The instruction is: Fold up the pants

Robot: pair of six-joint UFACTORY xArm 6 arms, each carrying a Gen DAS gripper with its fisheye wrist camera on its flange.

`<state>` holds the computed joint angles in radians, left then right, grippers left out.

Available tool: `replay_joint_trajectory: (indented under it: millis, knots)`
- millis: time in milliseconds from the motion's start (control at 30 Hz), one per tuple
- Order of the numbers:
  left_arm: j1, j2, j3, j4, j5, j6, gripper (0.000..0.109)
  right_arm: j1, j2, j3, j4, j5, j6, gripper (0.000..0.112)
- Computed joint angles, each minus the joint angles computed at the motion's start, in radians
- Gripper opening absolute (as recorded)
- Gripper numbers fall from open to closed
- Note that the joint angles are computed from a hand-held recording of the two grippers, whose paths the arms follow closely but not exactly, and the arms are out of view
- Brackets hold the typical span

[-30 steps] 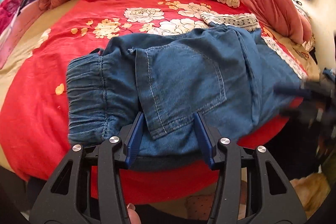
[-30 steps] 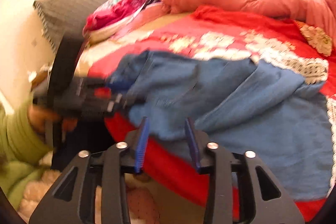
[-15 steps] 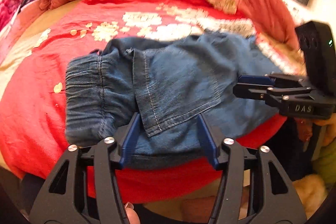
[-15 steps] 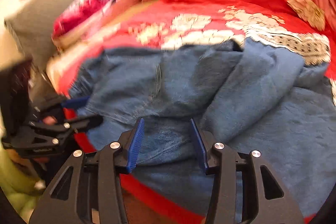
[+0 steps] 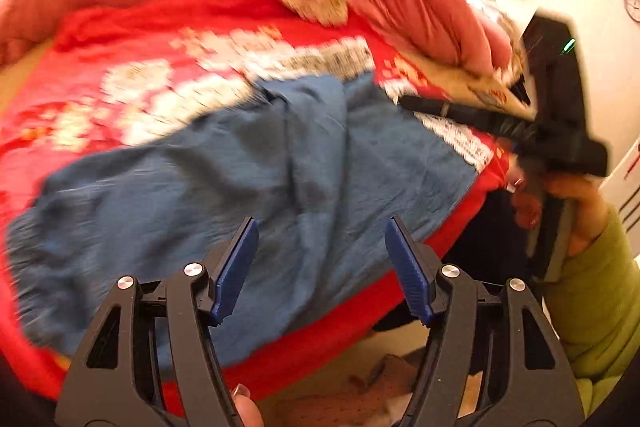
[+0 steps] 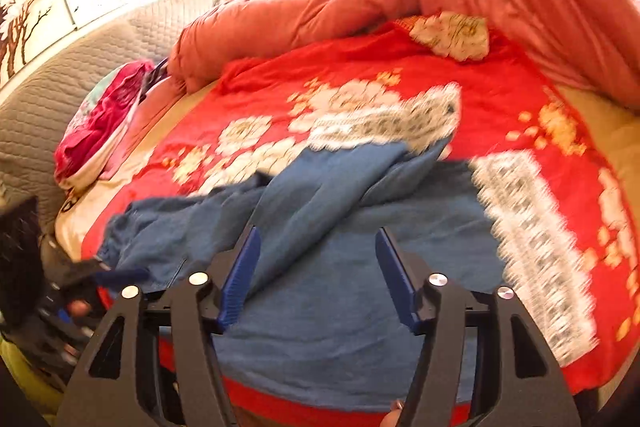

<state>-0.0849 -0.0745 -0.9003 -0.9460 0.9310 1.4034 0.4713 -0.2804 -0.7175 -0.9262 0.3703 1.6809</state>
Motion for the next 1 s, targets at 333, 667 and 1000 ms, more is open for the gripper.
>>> replay_joint_trajectory:
  millis: [333,667,1000]
  knots:
    - [-0.127,0.227,-0.188,0.039,-0.08,-0.185,0.025,-0.072,0.134,-0.149,0.155,0.015,-0.292,0.066]
    - [-0.063,0.268,-0.218,-0.055,0.117,-0.099,0.003,-0.09,0.579,-0.62,0.456,0.172,-0.785,0.065]
    - [-0.039,0.293,-0.249,-0.055,0.136,-0.084,0.003,-0.111,0.824,-0.886,0.425,0.386,-0.816,0.012]
